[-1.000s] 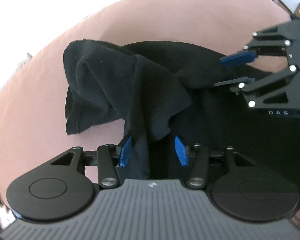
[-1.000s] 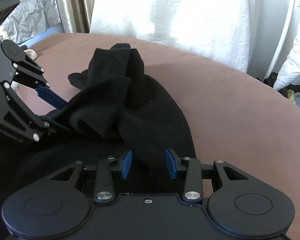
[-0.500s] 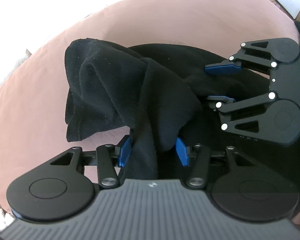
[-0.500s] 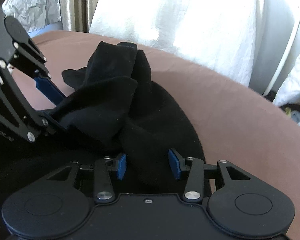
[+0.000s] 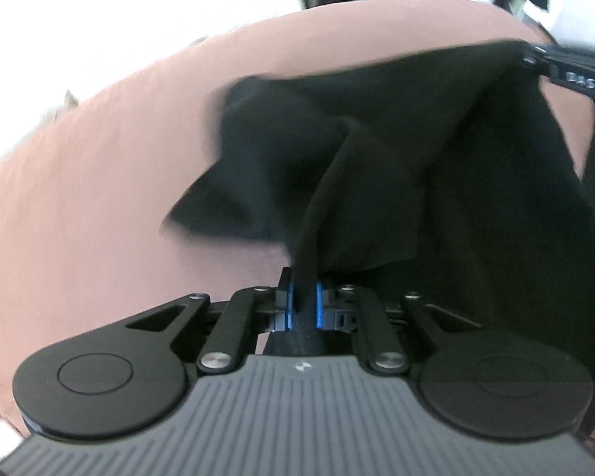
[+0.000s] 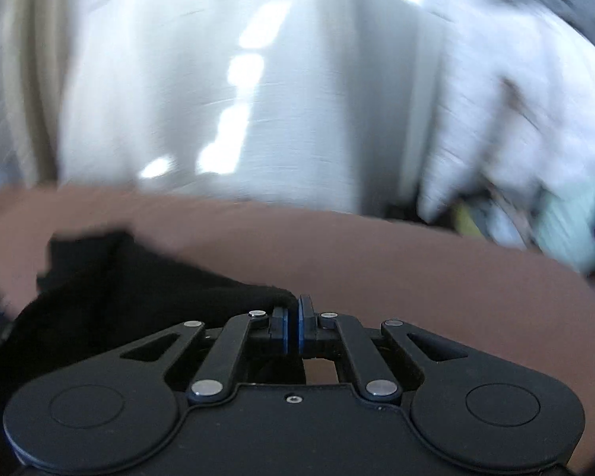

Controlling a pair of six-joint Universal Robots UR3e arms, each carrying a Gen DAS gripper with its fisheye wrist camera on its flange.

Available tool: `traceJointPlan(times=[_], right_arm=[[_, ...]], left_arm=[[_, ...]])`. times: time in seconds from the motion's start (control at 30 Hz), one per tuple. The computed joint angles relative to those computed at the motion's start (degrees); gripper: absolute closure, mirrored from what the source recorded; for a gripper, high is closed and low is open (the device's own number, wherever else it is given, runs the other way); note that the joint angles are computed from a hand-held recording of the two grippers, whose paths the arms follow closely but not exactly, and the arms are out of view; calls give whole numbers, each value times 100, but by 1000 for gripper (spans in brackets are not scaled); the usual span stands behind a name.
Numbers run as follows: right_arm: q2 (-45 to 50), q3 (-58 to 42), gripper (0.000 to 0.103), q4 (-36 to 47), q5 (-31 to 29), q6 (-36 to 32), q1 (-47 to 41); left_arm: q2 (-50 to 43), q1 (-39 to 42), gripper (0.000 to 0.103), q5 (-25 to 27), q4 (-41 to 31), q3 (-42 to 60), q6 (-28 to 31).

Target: Fold clothes

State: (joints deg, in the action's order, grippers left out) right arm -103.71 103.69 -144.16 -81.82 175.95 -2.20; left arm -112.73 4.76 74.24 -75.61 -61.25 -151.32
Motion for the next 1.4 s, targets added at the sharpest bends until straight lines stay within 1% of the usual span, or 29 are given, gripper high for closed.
traceJointPlan(times=[0.07,0.13,0.2,0.27,0.3,0.33,0.37,0.43,0.5,0.53,0.6,0.63,0.67,0.7,0.77,0.8,0.87,0.93,1.0,1.07,1.1,1.17,1.2,1.23,1.27,1.3,1.33,1.37,1.4], right_arm=[[-39,-65,99,347,-9,262,-361],[86,-67,99,518,-189,341,-410],[308,-285,99,907,-337,357,-324],[460,-494,98,1200,-602,246,-157],[523,-441,97,1104,-775,244,-18],[515,-459,96,1151,-879,133,0],[552,-476,93,1140,-1068,103,88],[492,-457,74,1181,-1343,34,170],[370,-441,62,1244,-1512,-41,188],[294,-540,60,1444,-1325,-146,60],[156,-755,60,1856,-937,-370,-210],[31,-829,60,2025,-490,-517,-462],[-240,-773,60,2212,233,-746,-871],[-495,-741,59,2467,974,-996,-1303],[-888,-588,57,2760,2330,-1459,-2049],[-982,-463,56,2674,2721,-1617,-2188],[-937,-138,56,1977,2790,-1633,-1981],[-620,59,55,1335,2453,-1614,-1450],[-207,62,55,1007,2035,-1708,-860],[178,110,55,602,1571,-1920,-268],[381,127,51,338,1234,-1925,37],[822,101,41,-177,439,-1676,626],[1036,111,36,-435,133,-1531,819],[1169,147,35,-595,25,-1468,869],[1301,180,35,-752,-77,-1404,915],[1325,266,38,-932,-61,-1310,859],[1352,351,53,-1112,-46,-1214,802],[1382,426,71,-1285,-41,-1114,749],[1384,377,100,-1302,-212,-906,744]], left_arm=[[-94,185,93,-180,-153,86,-124],[-173,277,93,-316,-495,345,-188],[-215,225,92,-214,-665,544,-103],[-252,118,86,10,-722,705,-71],[-227,102,81,44,-716,732,-63],[-197,93,79,62,-705,753,-55],[-163,98,79,31,-683,766,-51],[-25,158,79,-122,-547,719,1],[50,279,74,-379,-593,886,62],[-55,282,69,-516,-783,1232,-35],[-205,319,67,-839,-1275,1857,-243],[-160,379,67,-1034,-1520,1974,-314],[-128,439,67,-1229,-1780,2115,-381],[-131,461,67,-1416,-1720,2063,-480],[-451,501,67,-1620,-1029,1631,-503],[-551,459,66,-1708,-704,1511,-594],[-1164,-6,62,-1627,837,926,-1252],[-1931,-261,58,-1602,1514,1136,-1780],[-2432,-391,53,-1575,1367,1647,-1988],[-3099,-599,48,-1344,1342,2244,-2095],[-3324,-669,48,-1241,1243,2478,-2095],[-3628,-791,60,-1061,1036,2818,-1958],[-3676,-913,88,-728,888,2970,-1744],[-3536,-982,94,-458,872,2882,-1546],[-3330,-1000,94,-383,1149,2554,-1483],[-3135,-1010,95,-344,1473,2216,-1444],[-2955,-983,95,-338,1655,1993,-1472],[-2752,-966,95,-261,2057,1678,-1462],[-2566,-951,95,-170,2490,1379,-1437]])
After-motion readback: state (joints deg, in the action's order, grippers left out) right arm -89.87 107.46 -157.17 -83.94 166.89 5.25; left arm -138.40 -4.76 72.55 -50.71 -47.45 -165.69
